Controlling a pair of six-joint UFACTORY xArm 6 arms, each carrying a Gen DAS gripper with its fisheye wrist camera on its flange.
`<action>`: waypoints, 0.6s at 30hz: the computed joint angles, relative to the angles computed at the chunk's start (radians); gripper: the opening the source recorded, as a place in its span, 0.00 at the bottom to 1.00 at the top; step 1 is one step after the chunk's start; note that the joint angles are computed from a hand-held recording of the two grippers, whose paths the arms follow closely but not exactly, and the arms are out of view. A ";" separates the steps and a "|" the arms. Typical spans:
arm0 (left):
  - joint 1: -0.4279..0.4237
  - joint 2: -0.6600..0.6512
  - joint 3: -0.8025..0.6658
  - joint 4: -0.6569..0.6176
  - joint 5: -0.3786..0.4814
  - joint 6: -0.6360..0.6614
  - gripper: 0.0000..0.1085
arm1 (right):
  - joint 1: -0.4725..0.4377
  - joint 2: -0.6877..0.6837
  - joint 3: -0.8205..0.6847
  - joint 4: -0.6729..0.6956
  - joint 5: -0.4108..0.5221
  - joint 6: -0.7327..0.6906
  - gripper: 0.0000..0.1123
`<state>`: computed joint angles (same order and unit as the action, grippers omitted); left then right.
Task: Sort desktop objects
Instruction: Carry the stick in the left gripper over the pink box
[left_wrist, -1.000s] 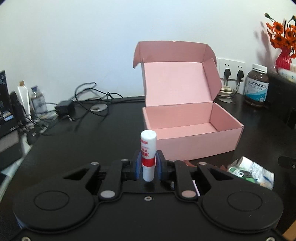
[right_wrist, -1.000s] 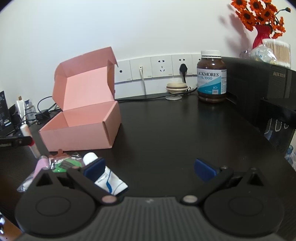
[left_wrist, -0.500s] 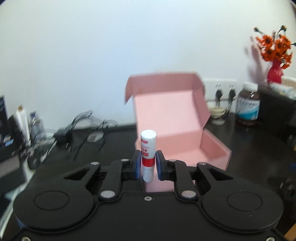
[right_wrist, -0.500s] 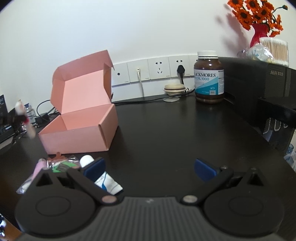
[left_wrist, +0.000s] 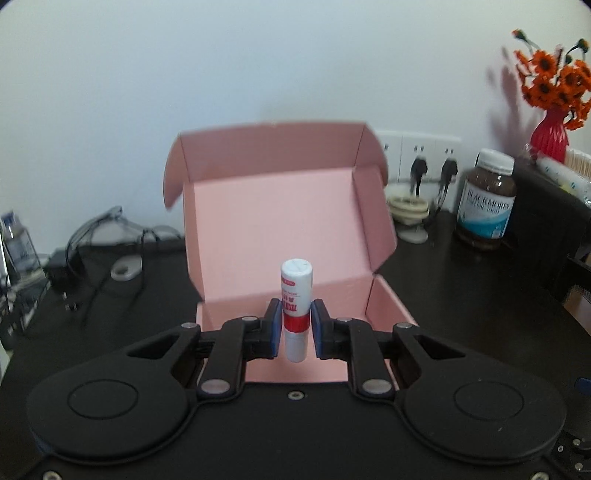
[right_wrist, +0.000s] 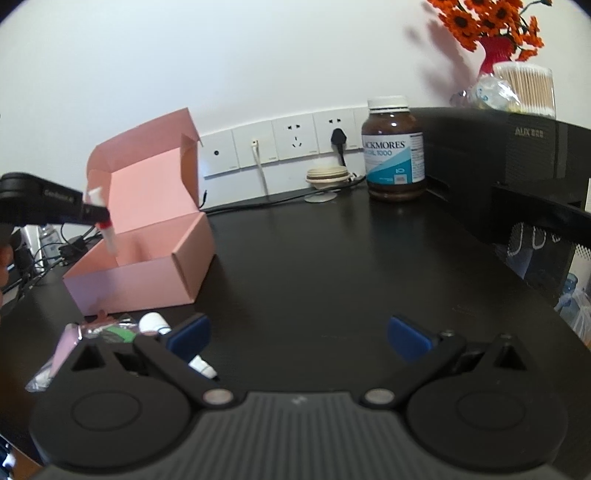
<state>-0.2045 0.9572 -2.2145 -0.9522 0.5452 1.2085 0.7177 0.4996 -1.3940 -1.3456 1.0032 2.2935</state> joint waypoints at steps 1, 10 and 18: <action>0.002 0.015 -0.024 0.048 0.007 -0.043 0.16 | -0.002 -0.001 0.003 -0.002 -0.004 0.005 0.91; 0.022 0.117 -0.209 0.394 0.163 -0.342 0.16 | -0.004 -0.014 0.030 -0.015 -0.013 0.020 0.91; 0.020 0.116 -0.217 0.512 0.175 -0.419 0.16 | -0.011 -0.022 0.045 -0.011 -0.014 0.034 0.91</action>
